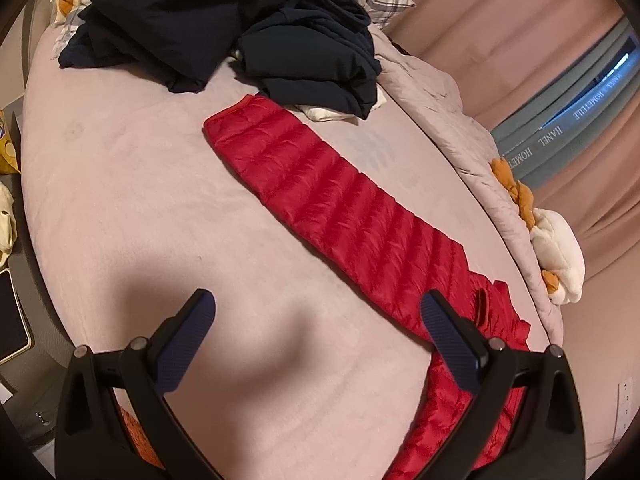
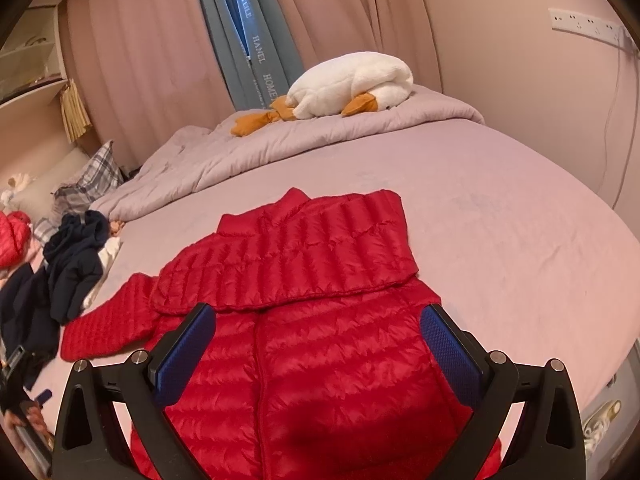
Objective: Fold large clothes
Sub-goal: 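Move the left gripper along the other sleeve toward its cuff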
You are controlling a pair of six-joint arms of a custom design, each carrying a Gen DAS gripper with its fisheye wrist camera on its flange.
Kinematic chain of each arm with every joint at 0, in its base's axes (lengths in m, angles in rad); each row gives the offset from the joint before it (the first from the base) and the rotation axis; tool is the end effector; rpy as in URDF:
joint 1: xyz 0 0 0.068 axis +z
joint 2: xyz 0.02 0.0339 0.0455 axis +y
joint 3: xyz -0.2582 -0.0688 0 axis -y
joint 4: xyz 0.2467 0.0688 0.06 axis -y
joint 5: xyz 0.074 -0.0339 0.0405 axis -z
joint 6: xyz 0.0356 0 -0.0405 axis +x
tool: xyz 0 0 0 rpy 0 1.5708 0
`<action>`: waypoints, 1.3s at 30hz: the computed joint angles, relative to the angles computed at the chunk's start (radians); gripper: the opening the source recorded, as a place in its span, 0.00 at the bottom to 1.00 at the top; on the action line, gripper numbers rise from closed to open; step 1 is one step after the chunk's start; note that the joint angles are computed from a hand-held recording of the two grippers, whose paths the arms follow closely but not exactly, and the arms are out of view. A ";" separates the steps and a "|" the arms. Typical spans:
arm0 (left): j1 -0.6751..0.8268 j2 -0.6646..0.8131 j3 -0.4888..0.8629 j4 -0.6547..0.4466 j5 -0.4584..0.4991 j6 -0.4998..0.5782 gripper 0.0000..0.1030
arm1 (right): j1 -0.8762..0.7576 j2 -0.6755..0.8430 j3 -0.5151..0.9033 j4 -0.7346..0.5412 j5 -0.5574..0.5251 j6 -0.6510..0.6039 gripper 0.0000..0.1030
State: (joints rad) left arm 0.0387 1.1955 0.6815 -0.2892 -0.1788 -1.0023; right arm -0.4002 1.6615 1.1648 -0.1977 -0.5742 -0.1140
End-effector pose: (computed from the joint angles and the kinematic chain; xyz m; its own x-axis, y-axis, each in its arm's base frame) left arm 0.2450 0.0158 0.2062 -0.2510 -0.8396 -0.4817 -0.6929 0.5034 -0.5163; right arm 0.3471 -0.1258 0.2393 -0.5790 0.1412 -0.8030 -0.1240 0.9582 0.2579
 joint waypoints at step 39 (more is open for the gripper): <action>0.372 0.403 0.038 0.390 0.279 0.115 0.87 | 0.257 0.046 0.125 -0.121 0.265 0.025 0.96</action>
